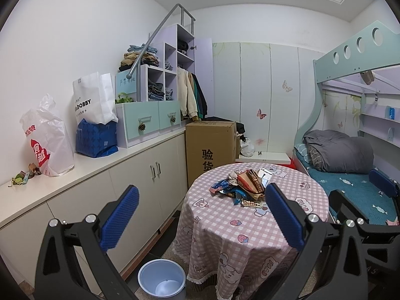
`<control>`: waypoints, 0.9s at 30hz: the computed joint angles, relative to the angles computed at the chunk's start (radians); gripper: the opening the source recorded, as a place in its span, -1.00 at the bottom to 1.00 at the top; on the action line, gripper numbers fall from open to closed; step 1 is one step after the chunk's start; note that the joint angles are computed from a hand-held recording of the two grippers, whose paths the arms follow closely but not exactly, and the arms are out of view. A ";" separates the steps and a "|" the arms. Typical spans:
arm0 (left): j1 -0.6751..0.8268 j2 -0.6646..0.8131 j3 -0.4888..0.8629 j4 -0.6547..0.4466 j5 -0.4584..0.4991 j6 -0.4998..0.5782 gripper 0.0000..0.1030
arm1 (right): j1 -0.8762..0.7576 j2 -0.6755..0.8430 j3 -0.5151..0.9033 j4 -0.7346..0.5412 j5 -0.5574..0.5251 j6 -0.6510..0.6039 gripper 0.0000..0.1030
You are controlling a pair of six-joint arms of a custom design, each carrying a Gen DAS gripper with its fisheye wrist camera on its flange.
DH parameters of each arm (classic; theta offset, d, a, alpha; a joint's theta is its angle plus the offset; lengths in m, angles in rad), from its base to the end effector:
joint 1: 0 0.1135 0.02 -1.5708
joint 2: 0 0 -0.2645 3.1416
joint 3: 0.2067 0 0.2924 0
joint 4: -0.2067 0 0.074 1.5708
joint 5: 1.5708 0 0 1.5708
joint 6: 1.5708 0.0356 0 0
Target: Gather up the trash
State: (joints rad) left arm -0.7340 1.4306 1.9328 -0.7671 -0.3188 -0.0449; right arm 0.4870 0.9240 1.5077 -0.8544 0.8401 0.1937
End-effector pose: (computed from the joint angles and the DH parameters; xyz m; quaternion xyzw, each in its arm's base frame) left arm 0.2369 -0.1987 0.5375 0.1741 0.7707 -0.1111 0.6028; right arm 0.1543 0.0517 0.5062 0.1380 0.7551 -0.1215 0.6293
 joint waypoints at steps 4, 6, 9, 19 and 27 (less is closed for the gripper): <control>-0.004 -0.004 -0.010 0.005 -0.004 0.000 0.92 | -0.002 0.001 -0.001 -0.001 -0.002 0.004 0.88; -0.003 -0.005 -0.011 0.004 -0.003 0.000 0.92 | -0.004 -0.001 -0.004 -0.003 -0.005 0.006 0.88; -0.003 -0.003 -0.008 0.004 -0.004 -0.001 0.92 | -0.004 -0.001 -0.005 0.001 -0.005 0.004 0.88; -0.005 -0.004 -0.011 0.002 -0.008 -0.002 0.92 | -0.022 0.017 0.016 -0.020 -0.039 0.016 0.88; 0.019 0.002 -0.026 0.003 0.008 -0.004 0.92 | -0.076 0.034 0.035 -0.032 -0.113 0.028 0.88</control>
State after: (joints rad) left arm -0.7155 1.4326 1.9068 -0.7641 -0.3109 -0.0491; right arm 0.4105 0.9576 1.5425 -0.8867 0.7269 0.2218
